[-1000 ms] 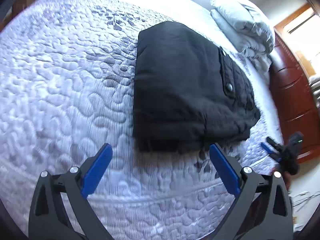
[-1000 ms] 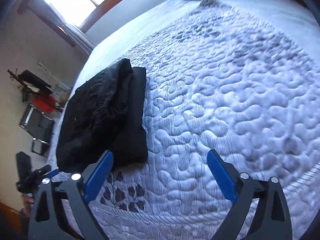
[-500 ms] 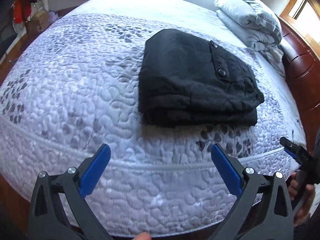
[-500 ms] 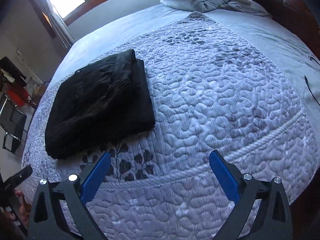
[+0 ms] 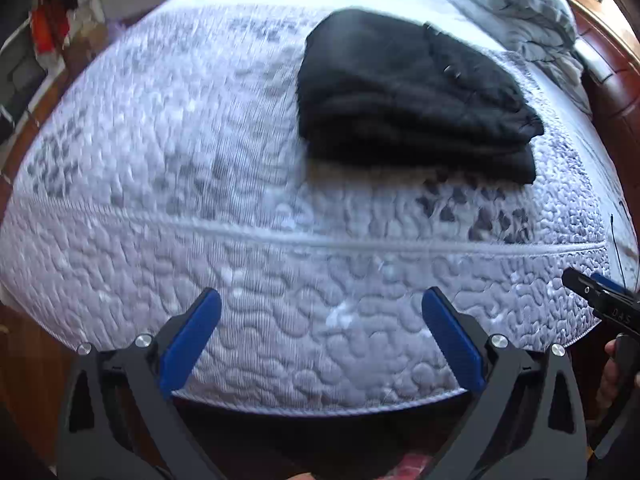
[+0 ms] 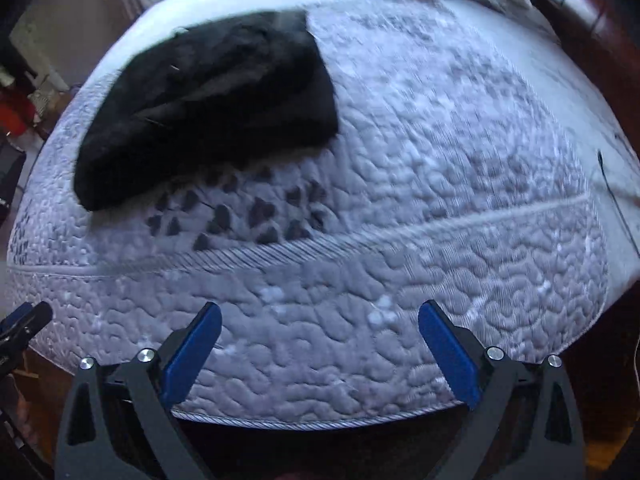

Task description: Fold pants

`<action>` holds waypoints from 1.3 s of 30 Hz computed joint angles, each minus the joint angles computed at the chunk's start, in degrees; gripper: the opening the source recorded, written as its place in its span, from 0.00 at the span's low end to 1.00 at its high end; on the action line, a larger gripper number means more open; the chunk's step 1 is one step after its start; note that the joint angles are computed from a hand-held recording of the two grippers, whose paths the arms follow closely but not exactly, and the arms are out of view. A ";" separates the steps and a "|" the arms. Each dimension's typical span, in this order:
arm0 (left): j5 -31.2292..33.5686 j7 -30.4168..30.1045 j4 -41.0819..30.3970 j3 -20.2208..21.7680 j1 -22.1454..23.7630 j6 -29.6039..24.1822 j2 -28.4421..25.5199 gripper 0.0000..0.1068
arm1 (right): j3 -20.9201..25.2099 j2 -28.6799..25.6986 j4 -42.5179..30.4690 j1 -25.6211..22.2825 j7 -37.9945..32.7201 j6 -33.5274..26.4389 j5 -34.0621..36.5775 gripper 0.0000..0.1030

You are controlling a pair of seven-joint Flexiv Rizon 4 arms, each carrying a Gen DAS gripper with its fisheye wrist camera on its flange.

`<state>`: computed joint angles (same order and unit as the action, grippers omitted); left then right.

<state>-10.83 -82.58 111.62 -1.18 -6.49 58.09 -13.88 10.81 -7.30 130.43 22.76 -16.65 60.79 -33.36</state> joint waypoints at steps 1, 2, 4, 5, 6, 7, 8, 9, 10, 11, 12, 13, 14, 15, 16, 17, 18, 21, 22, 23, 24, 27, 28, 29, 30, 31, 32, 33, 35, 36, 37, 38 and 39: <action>0.30 -0.20 -0.49 0.00 -0.13 0.52 -0.06 0.94 | -0.23 0.19 -0.46 0.30 0.57 -0.46 -1.65 0.96; 0.38 -0.40 -1.01 -0.06 -0.23 1.09 0.00 0.94 | -0.43 0.60 -1.02 0.60 1.34 -1.19 -3.55 0.96; -0.44 -0.52 -1.55 -0.45 -0.31 2.31 0.34 0.94 | -0.67 1.36 -2.10 0.78 2.98 -2.25 -7.01 0.96; -0.99 -0.54 -1.75 -0.62 -0.31 3.14 0.55 0.94 | -0.58 1.46 -2.74 0.82 3.48 -2.69 -7.96 0.97; -1.25 -0.73 -1.95 -0.72 -0.42 3.75 0.69 0.94 | -0.59 1.98 -3.04 0.74 4.21 -2.65 -9.42 0.97; -2.41 -0.28 -1.93 -1.14 -0.32 4.91 1.06 0.94 | -0.56 2.00 -3.53 0.62 4.62 -2.62 -10.25 0.96; -2.91 -0.15 -2.32 -1.33 -0.36 5.29 1.04 0.94 | -0.50 2.26 -3.77 0.50 5.06 -2.71 -11.12 0.96; -3.35 -0.05 -2.65 -1.50 -0.44 5.72 1.08 0.94 | -0.44 2.50 -4.00 0.31 5.08 -2.88 -11.57 0.96; -3.77 0.24 -2.80 -1.66 -0.48 6.17 1.10 0.94 | -0.37 2.88 -3.98 0.12 5.59 -2.52 -12.42 0.96; -4.09 0.48 -2.68 -1.76 -0.58 6.77 1.31 0.94 | -0.13 3.31 -3.90 -0.02 5.88 -2.21 -12.60 0.96; -4.01 0.39 -2.63 -1.71 -0.80 7.29 1.50 0.94 | -0.04 3.42 -3.80 -0.24 6.18 -1.54 -12.84 0.96; -4.02 0.51 -2.51 -1.74 -0.97 7.89 1.75 0.94 | 0.16 3.70 -3.69 -0.39 6.24 -0.98 -12.73 0.96; -4.38 0.99 -2.33 -1.86 -0.95 8.14 1.94 0.94 | 0.34 3.97 -3.57 -0.47 6.34 -0.80 -12.84 0.96; -4.74 1.47 -2.08 -1.98 -0.98 8.25 2.24 0.94 | 0.36 4.08 -3.50 -0.58 6.73 -0.50 -13.45 0.96; -4.80 1.68 -2.00 -1.96 -1.07 8.23 2.47 0.94 | 0.36 4.34 -3.31 -0.69 7.48 -0.13 -14.43 0.96; -4.94 1.94 -1.78 -1.95 -1.12 8.41 2.74 0.94 | 0.47 4.56 -3.21 -0.79 7.70 -0.01 -14.70 0.96; -4.87 1.85 -1.50 -1.79 -1.22 8.59 3.04 0.94 | 0.63 4.73 -3.24 -0.84 7.69 0.13 -14.68 0.96; -5.33 2.11 -0.87 -1.65 -1.14 8.79 3.63 0.94 | 0.83 5.36 -2.81 -1.12 8.91 1.81 -16.20 0.96; -5.38 2.04 -0.66 -1.56 -1.15 8.93 3.85 0.94 | 0.82 5.60 -2.71 -1.25 9.36 2.30 -17.05 0.96; -5.46 2.06 -0.34 -1.49 -1.15 9.32 4.08 0.94 | 0.80 5.86 -2.63 -1.40 9.96 2.60 -18.08 0.96; -5.31 1.94 -0.15 -1.38 -1.19 9.79 4.23 0.94 | 0.83 6.02 -2.61 -1.52 10.47 2.63 -18.81 0.96; -4.64 1.57 -0.02 -1.18 -1.27 10.41 4.40 0.94 | 0.93 6.59 -2.68 -1.90 12.01 2.26 -21.31 0.97; -4.45 1.71 -0.05 -1.19 -1.27 10.72 4.35 0.94 | 0.95 6.72 -2.63 -2.06 12.37 2.28 -21.86 0.96; -4.08 1.63 -0.16 -1.15 -1.33 10.86 4.27 0.94 | 1.00 6.79 -2.64 -2.18 12.71 2.13 -22.33 0.96; -3.46 1.23 -0.32 -1.03 -1.47 10.86 4.21 0.94 | 1.03 6.78 -2.63 -2.29 12.89 2.09 -22.54 0.97; -2.58 0.72 -0.68 -0.86 -1.63 10.70 4.04 0.94 | 1.06 6.72 -2.65 -2.37 13.20 1.98 -22.78 0.97; -2.10 0.59 -0.90 -0.84 -1.70 10.57 3.91 0.94 | 1.05 6.63 -2.65 -2.43 13.62 2.00 -23.13 0.97; -1.91 0.76 -1.06 -0.97 -1.73 10.52 3.75 0.94 | 1.02 6.53 -2.65 -2.50 13.86 2.04 -23.39 0.97; -2.11 1.31 -1.28 -1.29 -1.69 10.23 3.49 0.94 | 0.99 6.12 -2.83 -2.49 13.49 1.81 -23.37 0.97; -2.39 1.67 -1.31 -1.44 -1.64 10.18 3.40 0.94 | 0.95 5.98 -2.85 -2.48 13.44 1.86 -23.47 0.96; -2.69 2.09 -1.30 -1.64 -1.65 10.25 3.27 0.94 | 0.90 5.88 -2.77 -2.48 13.63 1.97 -23.65 0.96; -2.70 2.23 -1.27 -1.69 -1.74 10.42 3.19 0.94 | 0.82 5.72 -2.74 -2.51 13.72 2.21 -23.63 0.96; -2.78 2.42 -1.32 -1.76 -1.79 10.50 3.08 0.94 | 0.75 5.59 -2.75 -2.52 13.71 2.39 -23.52 0.96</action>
<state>-13.61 -80.16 110.30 -2.94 -8.28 68.59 -10.80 11.56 -1.70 127.69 20.24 -2.94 63.18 -56.88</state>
